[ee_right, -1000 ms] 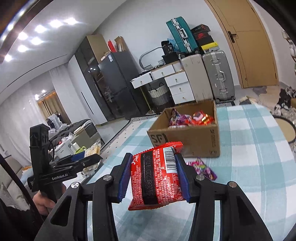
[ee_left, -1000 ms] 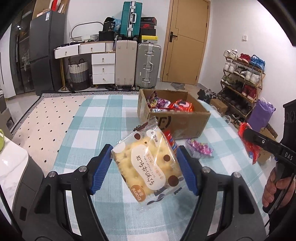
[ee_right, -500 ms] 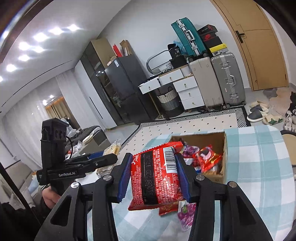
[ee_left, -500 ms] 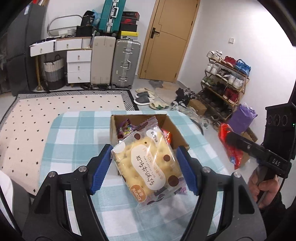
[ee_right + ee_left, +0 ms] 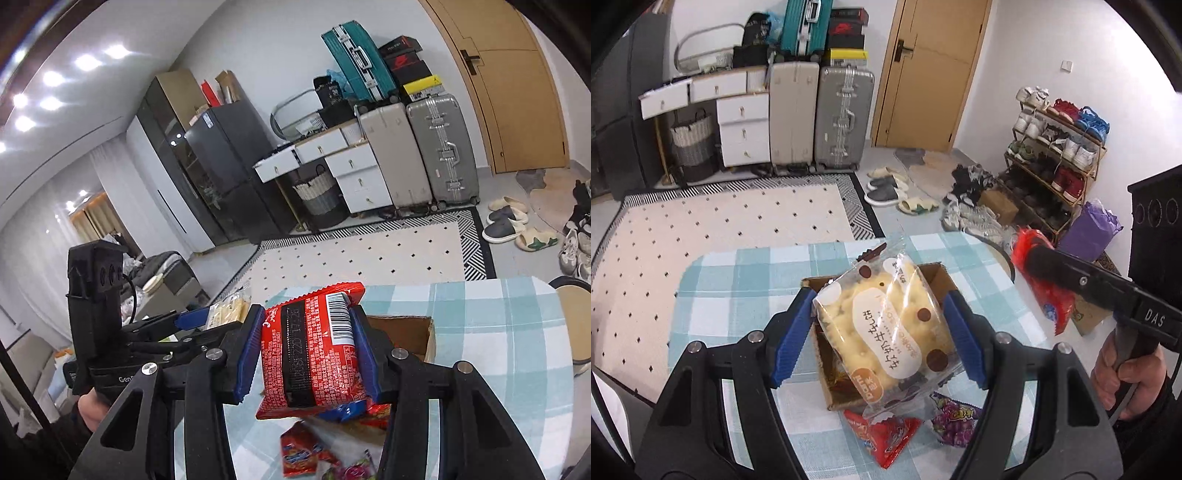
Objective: Organize snacks
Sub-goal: 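Carry the bread pack and red wafer pack over the box with both grippers, then open both grippers to drop the bread and wafer packs into the box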
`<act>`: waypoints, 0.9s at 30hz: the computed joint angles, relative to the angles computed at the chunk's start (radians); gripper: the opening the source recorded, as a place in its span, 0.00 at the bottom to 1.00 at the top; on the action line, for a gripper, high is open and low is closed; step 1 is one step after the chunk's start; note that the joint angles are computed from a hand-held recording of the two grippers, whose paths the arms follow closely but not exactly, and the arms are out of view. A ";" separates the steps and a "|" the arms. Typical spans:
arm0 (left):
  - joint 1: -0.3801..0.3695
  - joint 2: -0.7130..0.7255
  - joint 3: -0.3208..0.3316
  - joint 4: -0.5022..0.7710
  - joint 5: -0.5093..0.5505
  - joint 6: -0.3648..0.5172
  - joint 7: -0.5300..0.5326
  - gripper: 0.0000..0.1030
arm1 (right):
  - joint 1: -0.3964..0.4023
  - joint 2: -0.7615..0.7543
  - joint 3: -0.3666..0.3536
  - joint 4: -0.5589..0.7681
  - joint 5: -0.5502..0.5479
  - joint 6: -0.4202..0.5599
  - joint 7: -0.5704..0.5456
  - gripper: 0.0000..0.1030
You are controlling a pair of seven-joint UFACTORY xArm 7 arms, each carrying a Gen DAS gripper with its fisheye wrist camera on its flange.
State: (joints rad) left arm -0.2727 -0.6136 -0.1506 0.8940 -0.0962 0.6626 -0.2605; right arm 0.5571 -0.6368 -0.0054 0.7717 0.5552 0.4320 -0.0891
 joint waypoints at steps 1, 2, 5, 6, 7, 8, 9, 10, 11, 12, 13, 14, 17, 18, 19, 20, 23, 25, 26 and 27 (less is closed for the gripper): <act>-0.001 0.033 0.003 0.014 -0.005 -0.010 0.003 0.67 | -0.007 0.035 0.000 0.020 -0.011 0.005 0.000 0.45; 0.002 0.064 -0.002 0.026 0.001 -0.017 0.001 0.67 | -0.011 0.064 0.001 0.034 -0.017 0.000 -0.005 0.45; -0.004 0.144 -0.002 0.052 0.004 -0.042 0.018 0.67 | -0.027 0.135 0.009 0.057 -0.031 -0.009 -0.024 0.45; -0.007 0.173 -0.001 0.066 0.006 -0.038 0.027 0.67 | -0.033 0.156 0.013 0.065 -0.035 -0.008 -0.029 0.45; -0.002 0.187 -0.010 0.062 0.017 -0.045 0.018 0.67 | -0.042 0.179 0.018 0.070 -0.042 -0.009 -0.035 0.45; 0.005 0.205 -0.017 0.060 0.031 -0.060 0.009 0.67 | -0.055 0.200 0.026 0.075 -0.054 -0.011 -0.036 0.45; 0.007 0.229 -0.020 0.069 0.041 -0.062 0.006 0.67 | -0.064 0.216 0.033 0.076 -0.060 -0.014 -0.037 0.45; 0.007 0.246 -0.021 0.068 0.046 -0.066 0.003 0.67 | -0.069 0.233 0.037 0.075 -0.061 -0.018 -0.042 0.45; 0.011 0.261 -0.024 0.068 0.054 -0.073 -0.008 0.67 | -0.076 0.249 0.042 0.075 -0.064 -0.020 -0.042 0.45; 0.010 0.280 -0.022 0.071 0.059 -0.079 -0.009 0.67 | -0.078 0.259 0.044 0.069 -0.058 -0.028 -0.047 0.45; 0.007 0.294 -0.019 0.067 0.059 -0.087 -0.005 0.67 | -0.074 0.271 0.038 0.066 -0.044 -0.033 -0.061 0.45; 0.005 0.297 -0.015 0.051 0.059 -0.101 -0.004 0.67 | -0.070 0.282 0.032 0.065 -0.026 -0.037 -0.077 0.45; -0.002 0.319 -0.001 0.029 0.044 -0.120 0.008 0.67 | -0.065 0.305 0.027 0.054 0.018 -0.054 -0.117 0.45; 0.001 0.332 -0.002 0.032 0.048 -0.121 0.002 0.67 | -0.066 0.311 0.027 0.052 0.031 -0.058 -0.127 0.45; -0.001 0.341 0.003 0.025 0.043 -0.131 0.009 0.67 | -0.067 0.316 0.027 0.050 0.043 -0.062 -0.137 0.45; 0.001 0.348 0.003 0.026 0.045 -0.134 0.007 0.67 | -0.067 0.321 0.027 0.049 0.056 -0.064 -0.146 0.45; 0.001 0.363 0.008 0.020 0.039 -0.150 0.007 0.67 | -0.070 0.326 0.034 0.043 0.082 -0.071 -0.162 0.46; -0.001 0.374 0.013 0.021 0.028 -0.151 0.013 0.67 | -0.075 0.331 0.039 0.047 0.088 -0.062 -0.166 0.46; 0.009 0.377 0.003 0.023 0.052 -0.148 -0.011 0.67 | -0.074 0.331 0.037 0.045 0.098 -0.060 -0.176 0.47; 0.016 0.380 -0.004 0.022 0.070 -0.147 -0.030 0.67 | -0.074 0.329 0.037 0.044 0.106 -0.056 -0.184 0.48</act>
